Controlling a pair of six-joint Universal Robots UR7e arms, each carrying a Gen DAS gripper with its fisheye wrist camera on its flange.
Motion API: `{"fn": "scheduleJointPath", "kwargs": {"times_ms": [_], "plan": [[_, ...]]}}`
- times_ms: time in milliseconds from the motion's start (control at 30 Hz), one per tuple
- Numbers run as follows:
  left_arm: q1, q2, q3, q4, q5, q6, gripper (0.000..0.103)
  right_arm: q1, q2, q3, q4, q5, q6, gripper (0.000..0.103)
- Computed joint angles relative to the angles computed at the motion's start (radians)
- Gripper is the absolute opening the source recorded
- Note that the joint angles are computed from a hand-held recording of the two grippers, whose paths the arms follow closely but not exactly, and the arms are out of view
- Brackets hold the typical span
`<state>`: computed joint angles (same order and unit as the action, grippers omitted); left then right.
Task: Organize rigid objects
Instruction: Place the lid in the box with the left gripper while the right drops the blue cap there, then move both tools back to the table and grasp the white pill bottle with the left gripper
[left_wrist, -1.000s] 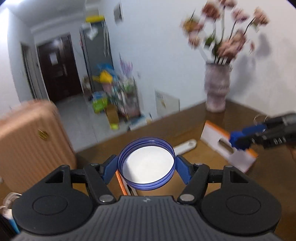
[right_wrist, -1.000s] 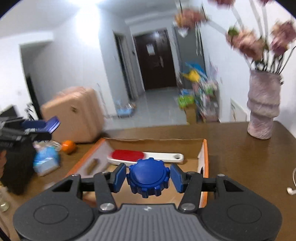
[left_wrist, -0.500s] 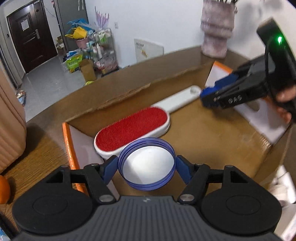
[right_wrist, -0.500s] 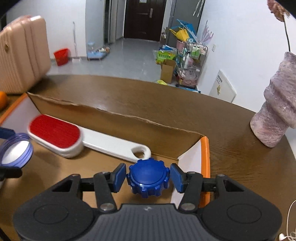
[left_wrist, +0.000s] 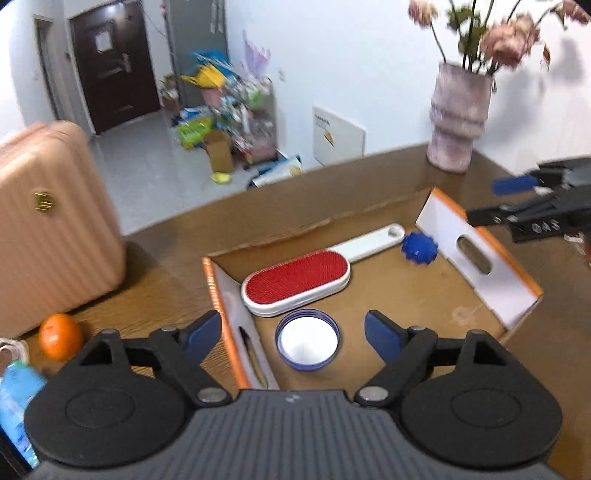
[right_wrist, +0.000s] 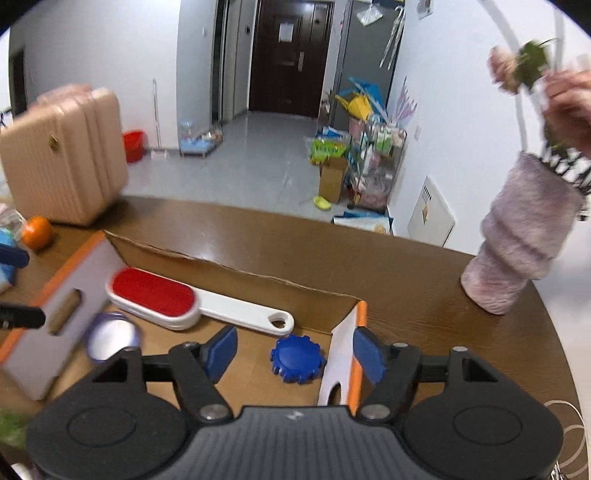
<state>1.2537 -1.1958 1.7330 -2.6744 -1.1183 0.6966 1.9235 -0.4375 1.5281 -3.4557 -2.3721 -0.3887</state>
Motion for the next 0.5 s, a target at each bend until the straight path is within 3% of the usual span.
{"fn": "scheduleJointPath", "kwargs": {"times_ms": [267,500], "plan": [[-0.096,-0.278,0.277,-0.174,-0.018,-0.093,0.097,0.11,-0.138,0.266,-0.228,0.02,0.013,0.078],[-0.15,-0.465,0.614,-0.629,0.0,-0.007,0.103,0.22,-0.097,0.447,-0.591,0.015,-0.005,0.089]]}}
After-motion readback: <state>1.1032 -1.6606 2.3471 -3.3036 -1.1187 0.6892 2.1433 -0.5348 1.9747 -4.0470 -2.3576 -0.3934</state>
